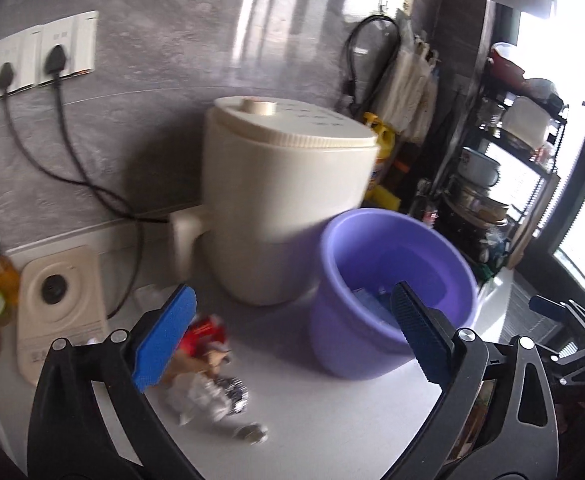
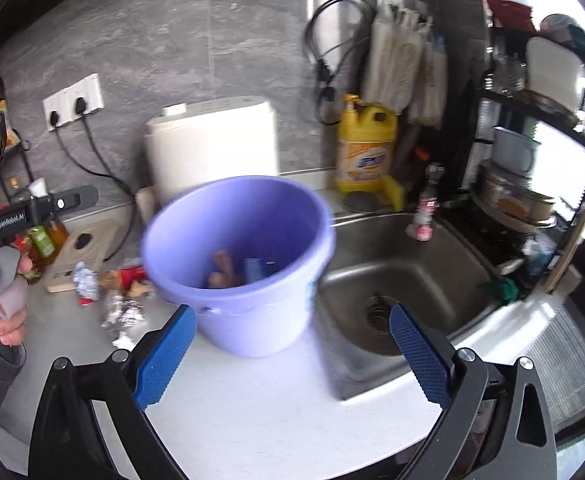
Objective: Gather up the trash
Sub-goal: 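Move both tools back over the remaining trash on the counter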
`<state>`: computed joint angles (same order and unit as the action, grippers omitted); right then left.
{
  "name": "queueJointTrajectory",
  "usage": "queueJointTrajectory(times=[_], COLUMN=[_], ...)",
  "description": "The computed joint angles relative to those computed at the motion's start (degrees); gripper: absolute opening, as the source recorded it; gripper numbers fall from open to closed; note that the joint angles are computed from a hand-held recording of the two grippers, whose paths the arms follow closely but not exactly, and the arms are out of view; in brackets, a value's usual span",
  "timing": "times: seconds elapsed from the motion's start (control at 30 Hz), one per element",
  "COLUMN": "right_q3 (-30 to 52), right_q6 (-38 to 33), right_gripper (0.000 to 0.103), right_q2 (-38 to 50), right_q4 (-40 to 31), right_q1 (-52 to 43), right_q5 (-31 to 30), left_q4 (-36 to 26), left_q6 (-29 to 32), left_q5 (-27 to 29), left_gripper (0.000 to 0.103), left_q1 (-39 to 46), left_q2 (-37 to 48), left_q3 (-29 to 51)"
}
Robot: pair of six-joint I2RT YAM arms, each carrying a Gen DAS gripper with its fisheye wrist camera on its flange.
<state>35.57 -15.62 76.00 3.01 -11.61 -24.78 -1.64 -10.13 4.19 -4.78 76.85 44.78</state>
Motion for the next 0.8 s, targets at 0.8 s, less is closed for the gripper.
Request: queueJointTrajectory(times=[0.8], right_q3=[-1.8], right_q6=[3.8], right_gripper=[0.076], right_q2=[5.9], right_q4=[2.6], right_q1=[26.4], right_q5=[6.5], left_q4=[-8.0], left_q6=[8.5], left_q5=[12.5], left_gripper=[0.097], left_q1=[29.4], left_q2=[-19.9], left_q3=[-17.8])
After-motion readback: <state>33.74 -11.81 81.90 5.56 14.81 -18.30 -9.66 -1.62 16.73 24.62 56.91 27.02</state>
